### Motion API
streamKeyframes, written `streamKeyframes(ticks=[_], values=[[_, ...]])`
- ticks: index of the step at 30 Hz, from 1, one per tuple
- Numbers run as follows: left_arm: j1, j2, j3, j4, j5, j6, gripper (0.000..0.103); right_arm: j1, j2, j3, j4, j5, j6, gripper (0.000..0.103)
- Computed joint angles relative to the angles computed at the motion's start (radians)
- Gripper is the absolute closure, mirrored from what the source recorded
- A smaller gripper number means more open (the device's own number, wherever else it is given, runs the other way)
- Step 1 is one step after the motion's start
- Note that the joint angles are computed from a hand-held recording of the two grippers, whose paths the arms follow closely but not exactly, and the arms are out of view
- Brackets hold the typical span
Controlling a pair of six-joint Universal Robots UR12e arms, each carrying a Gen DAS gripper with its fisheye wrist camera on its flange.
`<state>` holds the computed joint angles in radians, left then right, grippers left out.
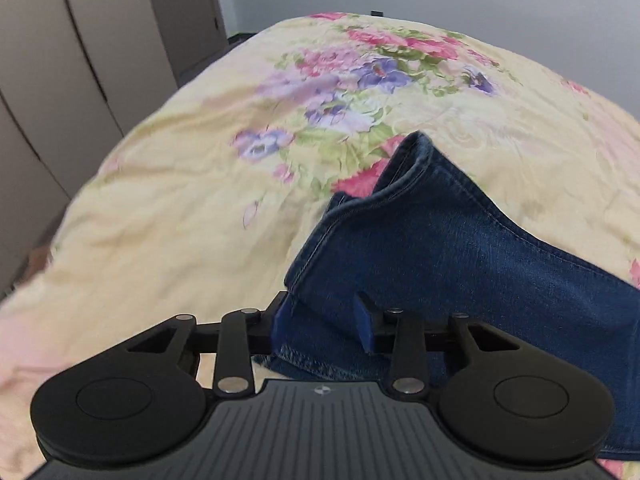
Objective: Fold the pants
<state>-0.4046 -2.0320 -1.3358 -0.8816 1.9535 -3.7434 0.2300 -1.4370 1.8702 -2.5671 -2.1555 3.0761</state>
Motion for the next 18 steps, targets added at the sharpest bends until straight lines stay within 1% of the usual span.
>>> streamKeyframes(ticks=[3, 5, 6, 7, 9, 11, 12, 13, 14, 16, 18], values=[[0.023, 0.032, -0.095, 0.124, -0.064, -0.105, 0.06, 0.013, -0.017, 0.017, 0.011, 0.017, 0.027, 0.029], [0.039, 0.04, -0.141, 0.208, -0.119, -0.173, 0.06, 0.019, -0.024, 0.023, 0.024, 0.019, 0.044, 0.031], [0.045, 0.039, -0.153, 0.233, -0.137, -0.202, 0.06, 0.021, -0.026, 0.025, 0.03, 0.016, 0.052, 0.031], [0.047, 0.033, -0.156, 0.252, -0.14, -0.219, 0.06, 0.023, -0.028, 0.028, 0.035, 0.012, 0.061, 0.031], [0.045, 0.016, -0.148, 0.278, -0.118, -0.228, 0.06, 0.026, -0.028, 0.026, 0.052, 0.005, 0.073, 0.031], [0.047, -0.001, -0.138, 0.314, -0.116, -0.234, 0.051, 0.029, -0.026, 0.023, 0.064, -0.004, 0.08, 0.031], [0.048, -0.01, -0.127, 0.314, -0.115, -0.237, 0.05, 0.031, -0.024, 0.021, 0.067, -0.009, 0.079, 0.031], [0.048, -0.019, -0.113, 0.297, -0.11, -0.239, 0.045, 0.033, -0.022, 0.019, 0.071, -0.015, 0.078, 0.031], [0.047, -0.029, -0.1, 0.285, -0.106, -0.236, 0.043, 0.034, -0.02, 0.017, 0.073, -0.019, 0.078, 0.031], [0.046, -0.042, -0.083, 0.264, -0.095, -0.232, 0.042, 0.036, -0.016, 0.014, 0.079, -0.024, 0.086, 0.031], [0.042, -0.046, -0.083, 0.273, -0.085, -0.222, 0.048, 0.037, -0.014, 0.011, 0.088, -0.024, 0.102, 0.031]])
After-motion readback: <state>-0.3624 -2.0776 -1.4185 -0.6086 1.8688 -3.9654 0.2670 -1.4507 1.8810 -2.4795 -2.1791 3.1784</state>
